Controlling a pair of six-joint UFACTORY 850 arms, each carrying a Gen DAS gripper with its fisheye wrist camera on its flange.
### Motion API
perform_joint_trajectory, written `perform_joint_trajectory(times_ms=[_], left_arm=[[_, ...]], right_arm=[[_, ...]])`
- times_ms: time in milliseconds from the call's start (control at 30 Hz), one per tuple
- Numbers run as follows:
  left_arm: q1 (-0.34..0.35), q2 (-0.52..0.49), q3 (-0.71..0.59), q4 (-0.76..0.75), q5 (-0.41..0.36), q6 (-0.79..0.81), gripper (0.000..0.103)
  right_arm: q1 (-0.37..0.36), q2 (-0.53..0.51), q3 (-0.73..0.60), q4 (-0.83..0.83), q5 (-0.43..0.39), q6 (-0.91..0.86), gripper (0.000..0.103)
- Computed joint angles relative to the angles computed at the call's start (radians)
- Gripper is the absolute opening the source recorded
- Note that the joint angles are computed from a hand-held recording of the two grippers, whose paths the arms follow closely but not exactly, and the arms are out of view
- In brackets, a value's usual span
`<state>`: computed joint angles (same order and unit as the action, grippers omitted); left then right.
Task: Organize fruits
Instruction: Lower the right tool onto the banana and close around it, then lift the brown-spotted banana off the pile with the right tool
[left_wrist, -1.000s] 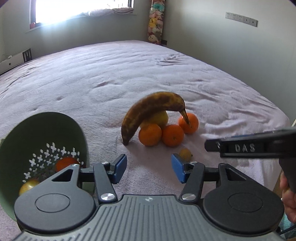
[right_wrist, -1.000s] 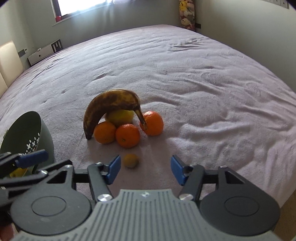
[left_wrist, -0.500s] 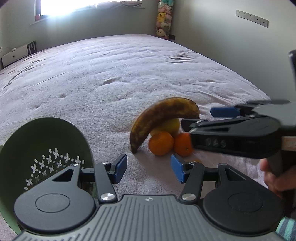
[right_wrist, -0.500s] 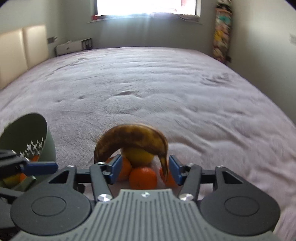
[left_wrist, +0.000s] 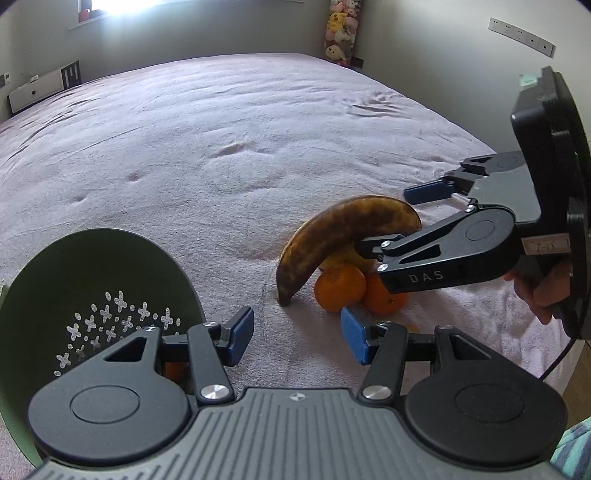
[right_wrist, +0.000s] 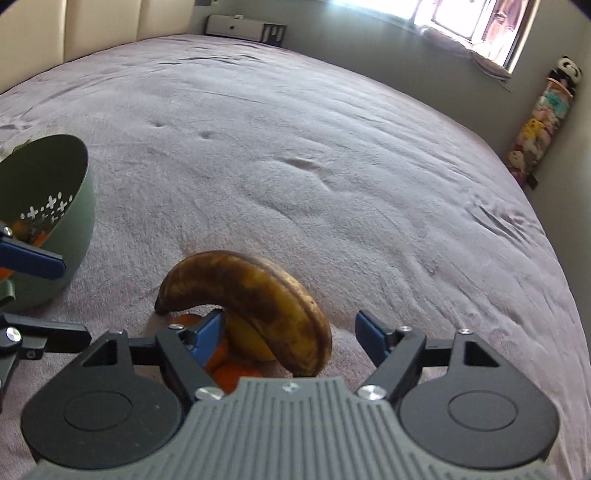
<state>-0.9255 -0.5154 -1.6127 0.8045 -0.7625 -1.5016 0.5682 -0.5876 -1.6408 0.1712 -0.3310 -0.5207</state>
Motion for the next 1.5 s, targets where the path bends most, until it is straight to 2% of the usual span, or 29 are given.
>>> perform_joint_trajectory(times_ms=[67,133,233,333,667,767,900,1000,1200,1333,1500], left_arm=[[0.0,-0.002,-0.003,-0.003,-0.003,0.004,0.065],[0.0,-0.003,-0.006,-0.007,-0.007,0.006,0.065],[0.0,-0.004,-0.007,-0.009,-0.012,0.006,0.065],[-0.002,-0.002,-0.009,-0.007,-0.013,0.001,0.065],[-0.01,0.016,-0.003,-0.008,-0.035,-0.01,0.065],[-0.014,0.026,0.005,0.0,-0.041,-0.028,0.065],[-0.013,0.049,0.028,0.007,-0.018,-0.064,0.065],[-0.014,0.066,0.044,0.0,-0.009,-0.077,0.065],[-0.016,0.093,0.065,-0.045,0.005,-0.078,0.065],[-0.028,0.089,0.055,-0.066,-0.001,-0.029,0.065],[-0.029,0.081,0.055,-0.133,0.001,0.033,0.065]], right_arm=[[-0.003,-0.019,-0.025,0.038,-0.025,-0.056,0.072],[0.001,-0.034,-0.042,-0.004,-0.041,-0.049,0.069],[0.006,-0.047,-0.059,-0.046,-0.073,-0.036,0.06],[0.01,-0.037,-0.052,-0.114,-0.067,0.031,0.046],[0.045,0.008,-0.042,-0.241,-0.114,0.218,0.035],[0.045,0.004,-0.072,-0.194,-0.173,0.266,0.033],[0.036,0.015,-0.074,-0.124,-0.211,0.363,0.033],[0.031,0.055,-0.022,-0.064,-0.197,0.402,0.033],[-0.006,0.157,0.127,0.2,-0.198,0.467,0.033],[-0.003,0.231,0.236,0.241,-0.154,0.488,0.033],[0.006,0.289,0.33,0.203,-0.141,0.535,0.033]])
